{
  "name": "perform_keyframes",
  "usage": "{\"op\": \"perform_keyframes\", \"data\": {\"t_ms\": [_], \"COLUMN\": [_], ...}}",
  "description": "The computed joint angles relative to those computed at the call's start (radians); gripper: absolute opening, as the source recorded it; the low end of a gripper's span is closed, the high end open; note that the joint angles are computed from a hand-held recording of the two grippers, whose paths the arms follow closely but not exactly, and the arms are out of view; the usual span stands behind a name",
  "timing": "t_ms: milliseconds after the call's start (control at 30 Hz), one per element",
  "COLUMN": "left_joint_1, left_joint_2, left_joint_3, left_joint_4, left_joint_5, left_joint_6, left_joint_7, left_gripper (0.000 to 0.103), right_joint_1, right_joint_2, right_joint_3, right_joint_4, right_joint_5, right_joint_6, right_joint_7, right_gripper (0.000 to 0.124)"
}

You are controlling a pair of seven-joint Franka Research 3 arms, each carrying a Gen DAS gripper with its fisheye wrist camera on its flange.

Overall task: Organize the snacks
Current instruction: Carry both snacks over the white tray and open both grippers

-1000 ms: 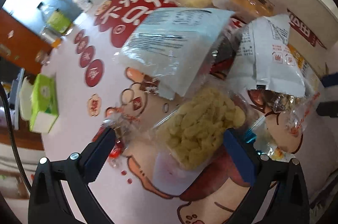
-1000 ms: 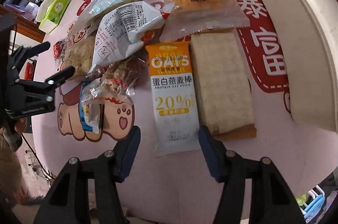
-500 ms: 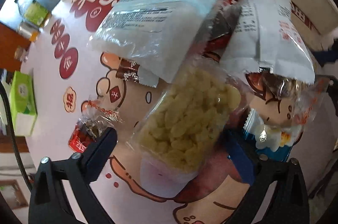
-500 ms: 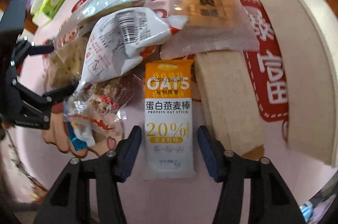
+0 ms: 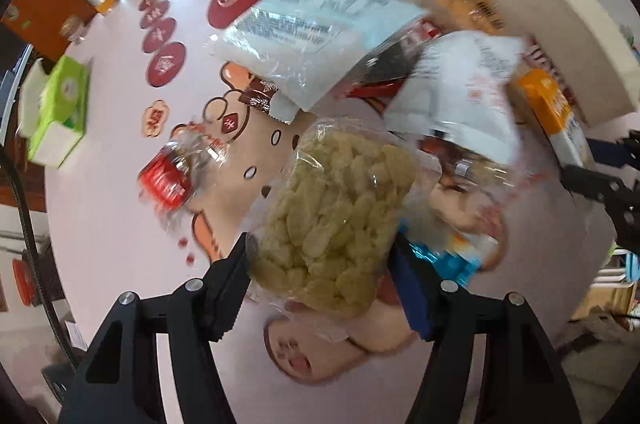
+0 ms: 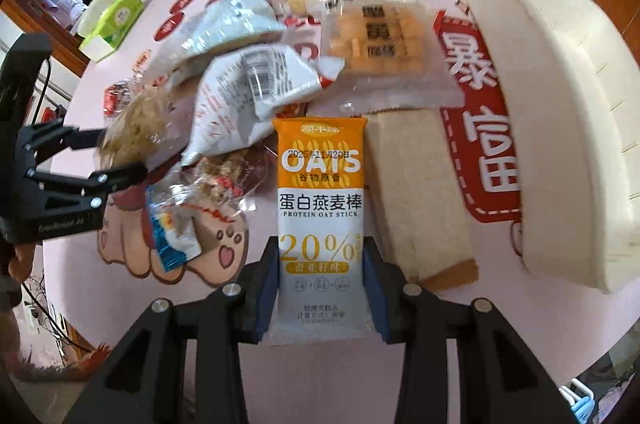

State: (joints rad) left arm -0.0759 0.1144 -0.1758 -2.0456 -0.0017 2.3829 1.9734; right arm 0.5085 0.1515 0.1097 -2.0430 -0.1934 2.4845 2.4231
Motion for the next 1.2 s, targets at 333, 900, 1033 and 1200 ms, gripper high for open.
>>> {"op": "perform_keyframes", "data": {"t_ms": [333, 900, 1033, 1200], "left_joint_1": [-0.111, -0.342, -0.405, -0.432], "left_joint_2": [-0.242, -0.012, 0.101, 0.204], "left_joint_3": [0.0, -0.14, -0.109, -0.11], "left_joint_4": [-0.075, 0.224, 0.35, 0.471], "left_joint_5": [-0.366, 0.044, 0.27, 0.309], "left_joint_6": [0.083, 0.341, 0.278, 0.177], "left_joint_7": [0.218, -0.555, -0.808, -0.92], "left_gripper": [0.065, 0.065, 0.065, 0.086], "right_joint_1": [-0.028, -0.321, -0.38, -0.409], "right_joint_2": [-0.181, -0.659, -0.646, -0.617], "right_joint_3": [0.027, 0.007, -0.035, -0.071], "right_joint_4": [-0.081, -0.392, -0.409, -0.415], "right_joint_5": [-0.213, -0.303, -0.254, -0.158], "right_joint_6": [0.026, 0.118, 0.163, 0.185], "right_joint_7": [0.144, -0.019, -0.13, -0.293], "right_gripper": [0.039, 0.04, 0.04, 0.042]}}
